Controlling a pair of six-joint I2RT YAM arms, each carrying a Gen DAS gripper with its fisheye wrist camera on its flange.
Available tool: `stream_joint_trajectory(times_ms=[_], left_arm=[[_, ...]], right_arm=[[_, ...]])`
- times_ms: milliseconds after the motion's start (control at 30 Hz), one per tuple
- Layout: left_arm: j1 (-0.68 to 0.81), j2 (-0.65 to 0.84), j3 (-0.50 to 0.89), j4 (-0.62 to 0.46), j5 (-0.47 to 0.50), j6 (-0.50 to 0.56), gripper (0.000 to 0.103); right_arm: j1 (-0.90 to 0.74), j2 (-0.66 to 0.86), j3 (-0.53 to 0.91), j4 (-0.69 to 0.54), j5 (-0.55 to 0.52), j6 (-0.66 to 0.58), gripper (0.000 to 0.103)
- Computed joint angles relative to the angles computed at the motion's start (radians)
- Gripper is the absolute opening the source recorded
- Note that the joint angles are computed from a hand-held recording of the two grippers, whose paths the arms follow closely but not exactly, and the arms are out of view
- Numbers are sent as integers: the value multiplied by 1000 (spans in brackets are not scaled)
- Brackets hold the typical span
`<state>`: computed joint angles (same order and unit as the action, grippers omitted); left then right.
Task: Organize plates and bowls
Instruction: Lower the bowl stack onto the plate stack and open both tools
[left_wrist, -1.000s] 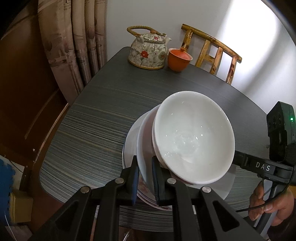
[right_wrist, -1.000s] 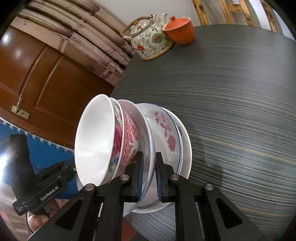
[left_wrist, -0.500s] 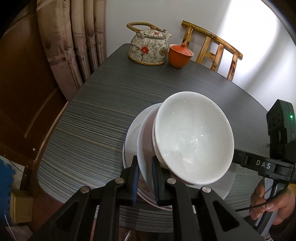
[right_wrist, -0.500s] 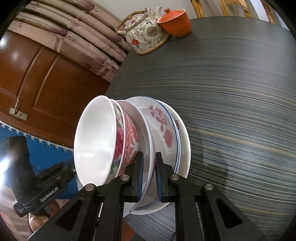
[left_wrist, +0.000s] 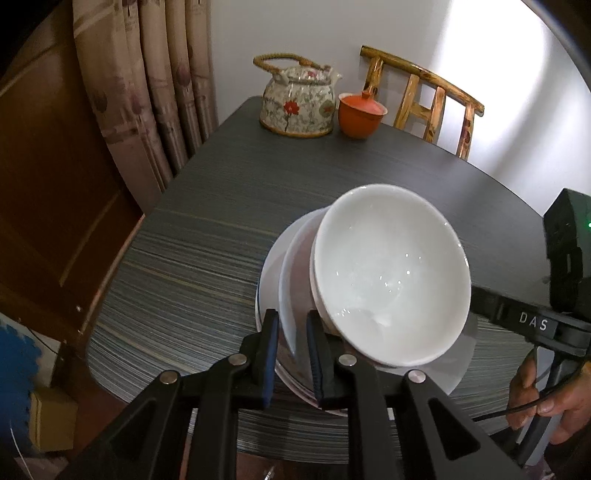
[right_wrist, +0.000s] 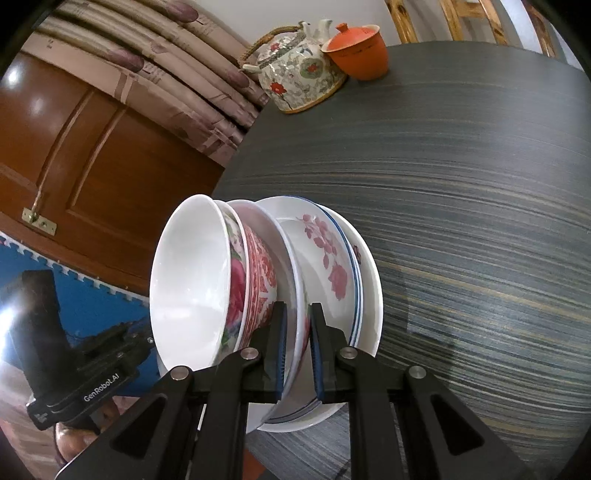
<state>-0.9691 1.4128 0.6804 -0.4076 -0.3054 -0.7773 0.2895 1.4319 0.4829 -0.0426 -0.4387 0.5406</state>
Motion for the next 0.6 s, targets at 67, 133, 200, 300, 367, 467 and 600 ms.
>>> stream_joint_trajectory(times_ms=[67,133,200,300,367,467,600], left_arm=[[-15,7,11,-24,-28,-6,25],[-27,-1,8,-31,-40,-16,25],[-44,-9,9,-51,-61,-31,25],[-82,-24,12,-87,-101,-60,25],[-106,-45,8,-107,-122,-83,26],[-155,-63,19,-153,-167,-123,26],[-242,-66,48,-226,-236,-195,26]], right_arm=[[16,-39,-18,10,47,0,14],[27,-86,-31,4,92,-15,14],[18,-109,-37,-2,89,-16,14],[45,-196,-52,-39,184,-22,16],[58,-264,-72,-57,228,-15,18],[104,-392,-97,-108,315,3,23],[190,-520,-107,-178,421,21,31]])
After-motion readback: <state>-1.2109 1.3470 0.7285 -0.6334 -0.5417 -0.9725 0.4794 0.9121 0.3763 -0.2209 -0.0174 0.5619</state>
